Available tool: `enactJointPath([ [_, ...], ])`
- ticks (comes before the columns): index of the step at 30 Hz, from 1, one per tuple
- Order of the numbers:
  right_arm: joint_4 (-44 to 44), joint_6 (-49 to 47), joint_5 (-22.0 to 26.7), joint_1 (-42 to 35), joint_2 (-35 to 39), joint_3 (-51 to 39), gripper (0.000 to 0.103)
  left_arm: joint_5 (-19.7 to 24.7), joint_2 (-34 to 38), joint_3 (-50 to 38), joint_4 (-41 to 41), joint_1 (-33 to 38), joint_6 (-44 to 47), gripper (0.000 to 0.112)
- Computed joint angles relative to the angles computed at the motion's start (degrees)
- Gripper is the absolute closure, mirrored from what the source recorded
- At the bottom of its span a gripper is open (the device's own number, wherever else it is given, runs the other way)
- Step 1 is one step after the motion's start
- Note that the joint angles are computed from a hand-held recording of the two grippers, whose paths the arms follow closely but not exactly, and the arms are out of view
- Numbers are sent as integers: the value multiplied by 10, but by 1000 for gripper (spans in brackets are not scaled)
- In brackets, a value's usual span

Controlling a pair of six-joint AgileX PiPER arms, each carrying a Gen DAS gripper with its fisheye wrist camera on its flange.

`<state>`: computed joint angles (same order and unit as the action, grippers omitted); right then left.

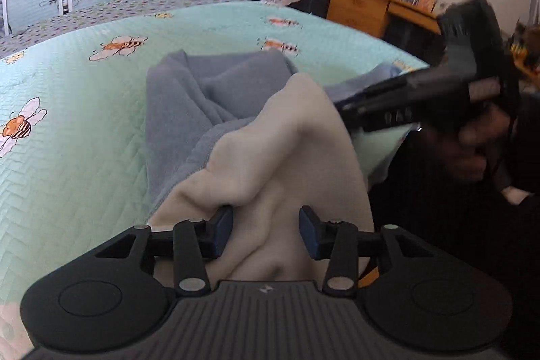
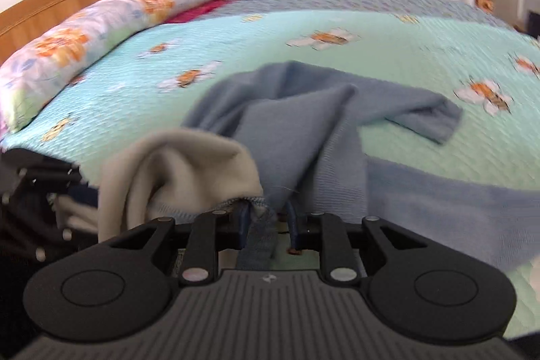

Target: Fold clothes

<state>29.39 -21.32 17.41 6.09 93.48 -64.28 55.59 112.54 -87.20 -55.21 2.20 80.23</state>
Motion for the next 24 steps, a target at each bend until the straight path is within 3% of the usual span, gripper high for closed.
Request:
enactJointPath([
  [5, 265, -216, 117, -82, -21, -7, 78, -2, -12, 3, 15, 7, -14, 66],
  [9, 453, -372, 240, -157, -18, -26, 59, -14, -29, 29, 19, 9, -18, 66],
  [10, 455, -369, 267, -165, -4, -51, 49, -20, -30, 29, 22, 4, -23, 66],
  [12, 429, -335, 310, -168, 30, -117, 44, -31, -32, 28, 31, -7, -35, 66],
  [19, 274, -203, 451, -108, 225, -411, 45, -38, -43, 39, 36, -7, -48, 65],
  [24, 146, -208, 481, -43, 258, -463, 45, -37, -37, 36, 38, -7, -56, 65],
])
